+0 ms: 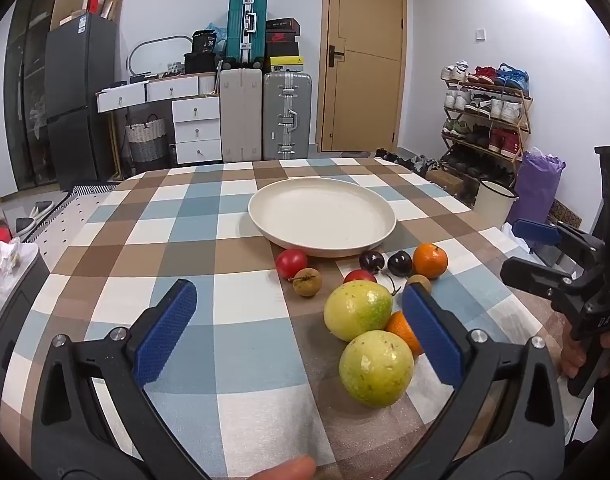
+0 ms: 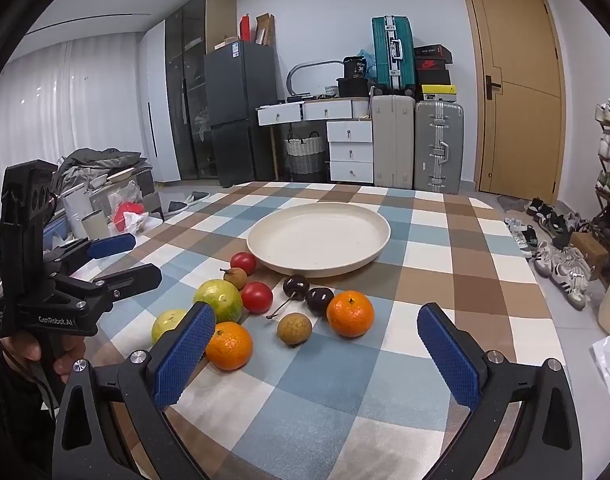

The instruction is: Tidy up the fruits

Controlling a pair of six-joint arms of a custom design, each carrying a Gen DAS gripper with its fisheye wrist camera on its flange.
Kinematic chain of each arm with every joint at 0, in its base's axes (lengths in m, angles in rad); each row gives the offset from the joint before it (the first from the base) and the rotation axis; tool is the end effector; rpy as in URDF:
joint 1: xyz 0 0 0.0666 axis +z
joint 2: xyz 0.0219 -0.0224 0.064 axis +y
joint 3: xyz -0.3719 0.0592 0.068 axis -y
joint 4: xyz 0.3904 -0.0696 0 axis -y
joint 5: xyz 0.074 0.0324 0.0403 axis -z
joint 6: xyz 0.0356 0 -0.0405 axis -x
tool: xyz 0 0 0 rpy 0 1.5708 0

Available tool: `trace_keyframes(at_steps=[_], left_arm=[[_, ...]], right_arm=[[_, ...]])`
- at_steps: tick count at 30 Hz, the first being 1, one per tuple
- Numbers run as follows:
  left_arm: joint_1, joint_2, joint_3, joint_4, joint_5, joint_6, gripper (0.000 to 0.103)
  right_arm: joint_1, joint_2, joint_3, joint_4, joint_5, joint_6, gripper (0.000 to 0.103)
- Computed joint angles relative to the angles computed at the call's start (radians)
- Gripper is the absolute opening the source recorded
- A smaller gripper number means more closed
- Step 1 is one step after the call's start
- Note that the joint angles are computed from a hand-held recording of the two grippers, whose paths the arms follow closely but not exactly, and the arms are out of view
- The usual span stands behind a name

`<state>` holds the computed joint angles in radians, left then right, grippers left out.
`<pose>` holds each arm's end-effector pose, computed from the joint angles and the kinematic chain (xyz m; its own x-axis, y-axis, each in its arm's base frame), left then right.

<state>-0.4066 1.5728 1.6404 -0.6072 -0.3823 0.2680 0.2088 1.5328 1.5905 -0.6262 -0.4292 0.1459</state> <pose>0.5303 -0.2143 0.4736 -0.4744 -0.0632 -0.8780 -0.0546 0.9976 -0.0423 0.5400 0.1291 0.4699 -0.4438 -0.2292 -0.8663 -0.6025 0.7920 0.0991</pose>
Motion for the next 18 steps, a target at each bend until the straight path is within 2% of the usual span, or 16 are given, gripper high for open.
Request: trace_keyframes(at_steps=[18], left_arm=[[0.002, 0.001, 0.0, 0.0, 0.006, 0.001, 0.102]], right_arm=[[0.004, 0.003, 0.003, 0.001, 0.007, 0.008, 0.103]])
